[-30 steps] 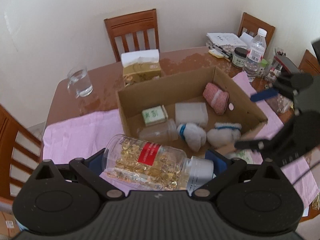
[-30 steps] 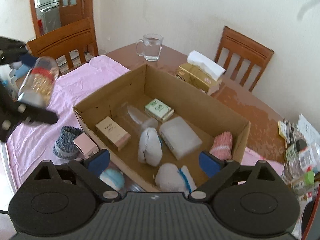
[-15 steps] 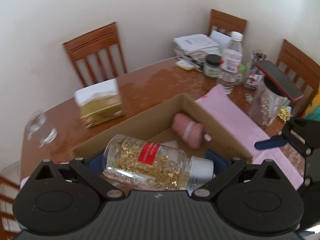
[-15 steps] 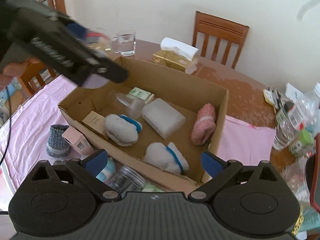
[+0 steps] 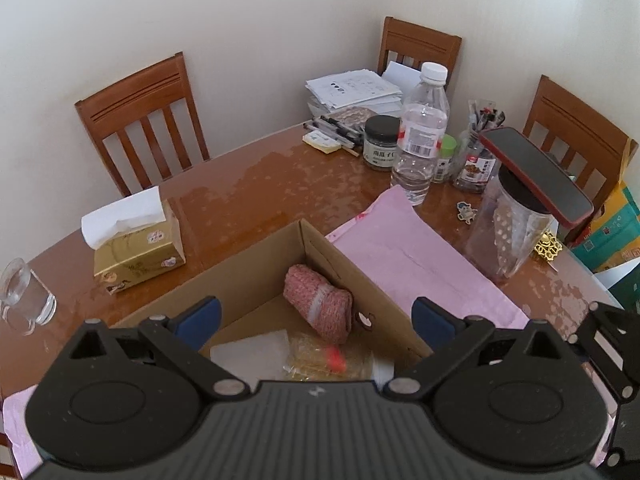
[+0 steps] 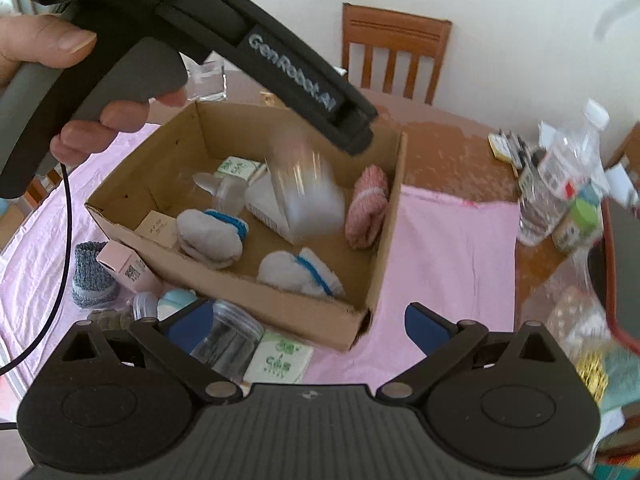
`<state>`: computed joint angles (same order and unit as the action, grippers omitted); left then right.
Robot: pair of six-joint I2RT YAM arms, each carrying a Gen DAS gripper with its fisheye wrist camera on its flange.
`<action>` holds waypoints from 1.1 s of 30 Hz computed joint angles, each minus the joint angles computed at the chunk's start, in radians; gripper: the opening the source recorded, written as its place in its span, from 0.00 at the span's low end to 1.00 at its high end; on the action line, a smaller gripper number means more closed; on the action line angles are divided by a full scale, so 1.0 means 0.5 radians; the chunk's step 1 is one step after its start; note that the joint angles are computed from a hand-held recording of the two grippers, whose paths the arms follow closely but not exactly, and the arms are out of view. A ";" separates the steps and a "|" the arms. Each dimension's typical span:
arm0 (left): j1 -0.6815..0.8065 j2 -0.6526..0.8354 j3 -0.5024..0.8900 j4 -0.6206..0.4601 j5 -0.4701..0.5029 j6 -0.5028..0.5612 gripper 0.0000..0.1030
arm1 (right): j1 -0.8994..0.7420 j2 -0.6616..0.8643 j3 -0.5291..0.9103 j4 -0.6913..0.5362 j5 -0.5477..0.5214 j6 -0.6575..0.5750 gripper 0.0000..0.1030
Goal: Organize objects
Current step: 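Carry the capsule bottle into the box and open the left tool, then move both tools back toward the remaining items beside the box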
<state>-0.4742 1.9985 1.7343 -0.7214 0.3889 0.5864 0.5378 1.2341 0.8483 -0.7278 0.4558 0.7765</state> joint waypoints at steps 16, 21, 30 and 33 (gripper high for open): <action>0.291 -0.516 -0.817 0.308 -0.066 -0.015 0.99 | 0.485 0.156 -0.201 -0.044 0.202 0.720 1.00; 0.388 -0.714 -1.121 0.510 -0.076 -0.028 0.99 | 0.594 0.272 -0.246 -0.029 0.268 0.805 1.00; 0.543 -0.984 -1.618 0.830 -0.135 -0.056 0.99 | 0.619 0.495 -0.381 0.231 0.250 0.797 1.00; 0.596 -1.035 -1.737 0.882 -0.127 -0.102 0.99 | 0.546 0.506 -0.430 0.360 0.203 0.752 1.00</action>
